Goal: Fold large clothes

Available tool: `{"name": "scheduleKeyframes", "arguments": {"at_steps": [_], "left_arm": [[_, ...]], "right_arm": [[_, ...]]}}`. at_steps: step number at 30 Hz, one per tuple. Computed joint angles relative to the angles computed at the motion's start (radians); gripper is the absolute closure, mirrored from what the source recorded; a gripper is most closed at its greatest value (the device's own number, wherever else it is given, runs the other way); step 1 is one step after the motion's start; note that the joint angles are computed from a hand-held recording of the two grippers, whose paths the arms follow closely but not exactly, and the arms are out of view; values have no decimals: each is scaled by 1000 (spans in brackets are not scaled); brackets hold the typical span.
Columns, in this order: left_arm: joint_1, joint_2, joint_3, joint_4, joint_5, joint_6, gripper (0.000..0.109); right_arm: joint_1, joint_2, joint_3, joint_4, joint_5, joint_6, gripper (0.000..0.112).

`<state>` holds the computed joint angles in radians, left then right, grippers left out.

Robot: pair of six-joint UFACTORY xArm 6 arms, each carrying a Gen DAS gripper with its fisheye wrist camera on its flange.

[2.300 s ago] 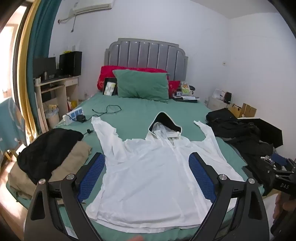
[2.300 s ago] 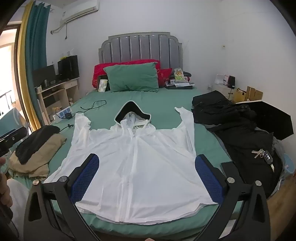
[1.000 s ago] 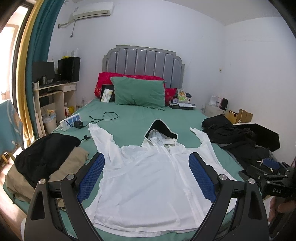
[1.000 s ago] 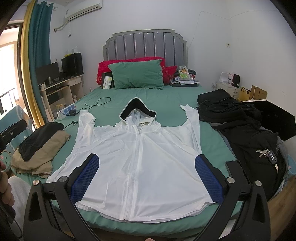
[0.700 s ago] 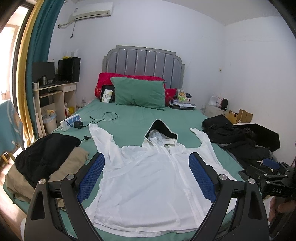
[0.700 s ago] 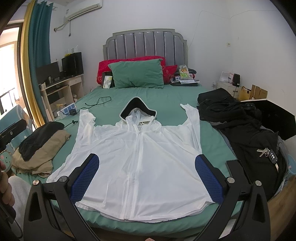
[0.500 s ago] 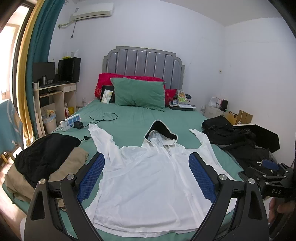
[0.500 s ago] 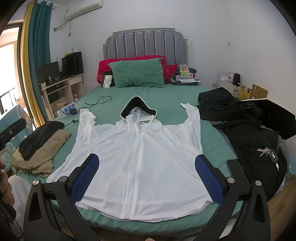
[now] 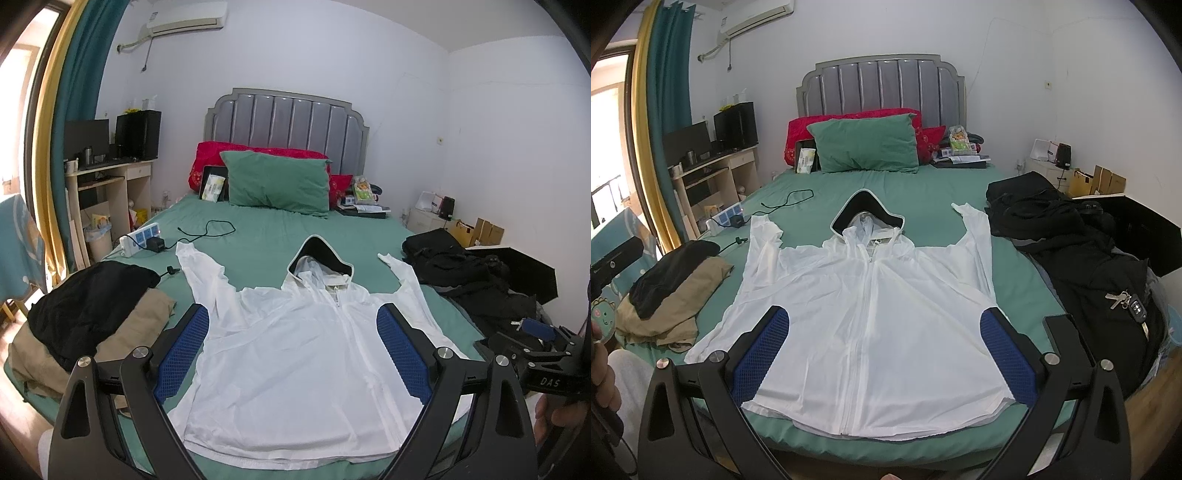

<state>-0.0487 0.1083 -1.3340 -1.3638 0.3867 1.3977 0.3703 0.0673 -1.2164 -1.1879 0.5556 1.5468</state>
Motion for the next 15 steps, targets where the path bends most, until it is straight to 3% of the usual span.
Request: {"name": "scheduleKeyframes", "arguments": {"at_steps": [15], "left_arm": [[9, -1, 4, -10, 9, 8, 14]], "right_arm": [[-3, 4, 0, 9, -5, 1, 10]]}}
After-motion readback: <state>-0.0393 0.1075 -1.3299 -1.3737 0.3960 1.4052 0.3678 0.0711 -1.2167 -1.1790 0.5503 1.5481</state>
